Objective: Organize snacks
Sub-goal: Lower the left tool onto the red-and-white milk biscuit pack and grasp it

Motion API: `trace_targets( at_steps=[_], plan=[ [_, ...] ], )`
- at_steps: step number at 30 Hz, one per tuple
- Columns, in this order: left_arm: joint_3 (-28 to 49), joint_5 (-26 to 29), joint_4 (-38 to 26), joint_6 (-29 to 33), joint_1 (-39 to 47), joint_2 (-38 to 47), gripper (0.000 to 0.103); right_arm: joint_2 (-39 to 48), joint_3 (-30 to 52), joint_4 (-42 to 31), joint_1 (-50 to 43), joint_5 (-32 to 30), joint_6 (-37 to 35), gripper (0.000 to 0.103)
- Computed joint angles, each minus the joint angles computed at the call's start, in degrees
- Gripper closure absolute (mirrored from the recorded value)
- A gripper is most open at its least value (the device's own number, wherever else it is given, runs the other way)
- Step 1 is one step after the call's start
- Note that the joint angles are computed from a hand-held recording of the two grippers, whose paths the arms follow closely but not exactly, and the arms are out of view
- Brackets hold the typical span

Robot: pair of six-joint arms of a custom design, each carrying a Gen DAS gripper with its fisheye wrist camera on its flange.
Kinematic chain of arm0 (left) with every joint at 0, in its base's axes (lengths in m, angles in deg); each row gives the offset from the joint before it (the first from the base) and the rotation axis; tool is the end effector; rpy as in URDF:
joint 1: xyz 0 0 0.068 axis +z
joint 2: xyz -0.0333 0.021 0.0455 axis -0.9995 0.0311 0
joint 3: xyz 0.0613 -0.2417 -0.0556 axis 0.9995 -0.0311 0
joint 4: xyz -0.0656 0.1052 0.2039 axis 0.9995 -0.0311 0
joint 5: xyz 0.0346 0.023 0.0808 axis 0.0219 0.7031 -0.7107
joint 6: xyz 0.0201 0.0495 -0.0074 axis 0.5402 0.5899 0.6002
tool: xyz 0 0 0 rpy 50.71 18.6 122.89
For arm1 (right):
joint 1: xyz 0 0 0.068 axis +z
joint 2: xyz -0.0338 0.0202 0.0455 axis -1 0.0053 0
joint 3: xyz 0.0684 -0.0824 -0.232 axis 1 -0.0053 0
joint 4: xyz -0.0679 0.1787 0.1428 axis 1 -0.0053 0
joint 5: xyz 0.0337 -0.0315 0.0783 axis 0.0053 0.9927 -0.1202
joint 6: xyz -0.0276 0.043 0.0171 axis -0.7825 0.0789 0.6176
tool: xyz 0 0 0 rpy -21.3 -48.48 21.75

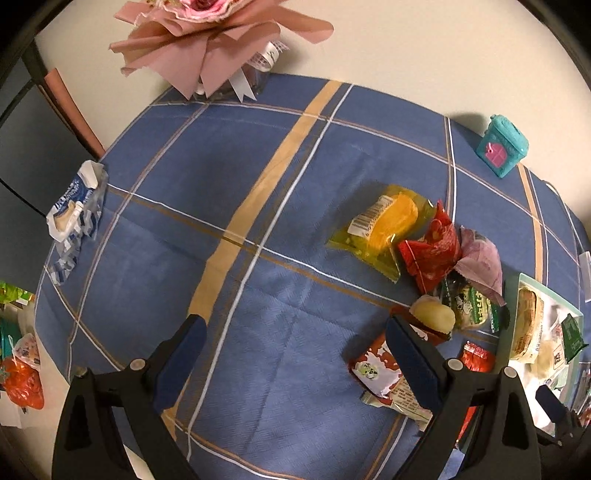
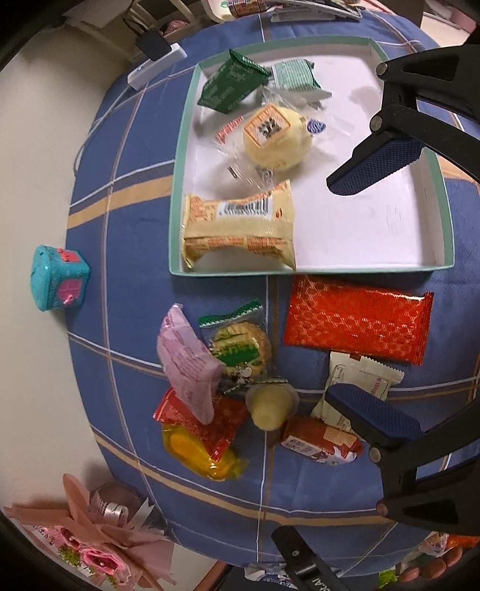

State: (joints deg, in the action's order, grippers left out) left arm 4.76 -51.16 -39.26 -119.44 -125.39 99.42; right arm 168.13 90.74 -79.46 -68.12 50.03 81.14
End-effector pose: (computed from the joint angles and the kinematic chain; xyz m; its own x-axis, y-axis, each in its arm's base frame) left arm 0.1672 -0.1115 0.1323 -0.6919 -0.6397 -0.3349 -0.6895 0.7230 0.0436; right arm 0.2428 0.0971 0.1094 -0.8939 -0.3502 -0.2798 -0.3717 0.9280 0.0260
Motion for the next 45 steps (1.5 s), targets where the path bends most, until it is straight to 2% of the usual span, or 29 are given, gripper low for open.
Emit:
trace_targets(
  at_steps=[4,12,19,26,31,36,39,45],
  plan=[
    [-0.17,2.23,3.92,2.14,1.06,3.33,0.005,2.29,0.26,0.30,0.72,0.64,0.03,0.000],
    [-1.42,9.05,16.03,6.66,3.31,10.33,0.005,5.50,0.79,0.95,-0.83,1.02,-1.01,0.000],
    [1.56,10.14,17.53,8.09,2.21,14.38,0.005,7.37,1.93,1.62,-3.82,0.57,-3.54,0.000],
    [2.20,12.99,22.00,8.15,2.28,18.95,0.005,8.19,2.46,1.68,-4.90,0.71,-4.31,0.000],
    [-3.65,13.56,26.91,6.89,3.60,15.21,0.005,7.91,2.14,1.87,-4.75,0.80,-4.31,0.000],
    [-5.82,11.77,25.71,4.26,3.15,11.72,0.005,7.46,1.91,1.66,-3.51,1.16,-3.52,0.000],
    [-5.66,12.41,26.54,4.77,3.09,12.48,0.005,7.27,1.91,1.43,-3.16,1.37,-3.06,0.000],
    [-5.01,15.25,33.03,7.60,4.82,19.00,0.005,7.16,1.78,1.45,-3.11,1.35,-2.81,0.000]
  ],
)
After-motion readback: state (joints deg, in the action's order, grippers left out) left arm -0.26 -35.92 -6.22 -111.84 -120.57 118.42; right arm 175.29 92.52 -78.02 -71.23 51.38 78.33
